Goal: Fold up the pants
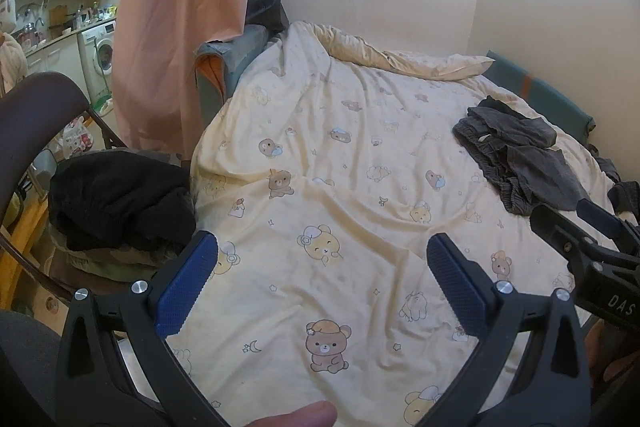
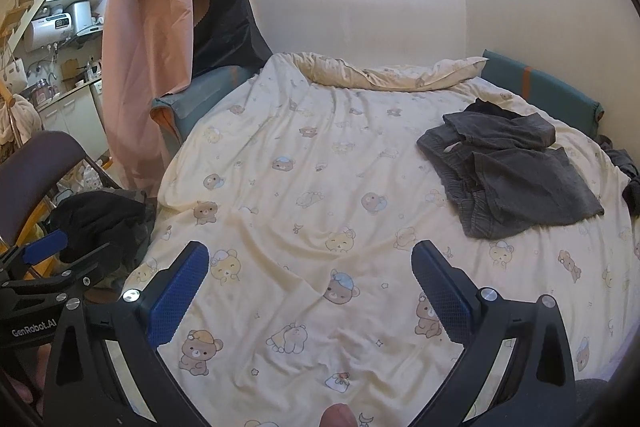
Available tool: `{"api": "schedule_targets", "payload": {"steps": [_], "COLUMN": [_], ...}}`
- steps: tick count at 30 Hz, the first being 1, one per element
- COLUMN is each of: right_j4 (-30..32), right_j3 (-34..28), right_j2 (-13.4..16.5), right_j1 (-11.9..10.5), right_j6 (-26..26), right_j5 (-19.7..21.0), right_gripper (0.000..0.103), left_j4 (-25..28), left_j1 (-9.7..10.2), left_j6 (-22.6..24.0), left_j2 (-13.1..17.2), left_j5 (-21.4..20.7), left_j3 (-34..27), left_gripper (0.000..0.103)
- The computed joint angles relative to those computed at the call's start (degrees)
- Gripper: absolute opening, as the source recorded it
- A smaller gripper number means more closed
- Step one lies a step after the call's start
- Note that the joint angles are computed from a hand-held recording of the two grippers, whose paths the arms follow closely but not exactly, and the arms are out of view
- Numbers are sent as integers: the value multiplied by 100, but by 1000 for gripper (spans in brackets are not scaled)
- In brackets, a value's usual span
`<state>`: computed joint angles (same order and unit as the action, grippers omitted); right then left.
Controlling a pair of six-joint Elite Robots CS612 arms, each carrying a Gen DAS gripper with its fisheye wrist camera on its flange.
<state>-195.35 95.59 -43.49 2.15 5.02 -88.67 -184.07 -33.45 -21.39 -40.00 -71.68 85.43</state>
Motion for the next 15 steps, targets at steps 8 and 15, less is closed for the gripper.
{"api": "schedule_targets", "payload": {"steps": [8, 15], "right_j4": [0, 25], "right_j3": [6, -10], "right_j2": [-6, -2], "right_j1": [5, 1], "right_j6": [8, -35], "right_j5": [-16, -21], "right_gripper": [103, 103], "left_j4": [16, -23], "left_j1": [5, 7], "left_j6": [5, 9], "left_j2": [4, 9], "left_j5": [-31, -44], "left_j3": [-3, 12], "left_gripper": [103, 103]}}
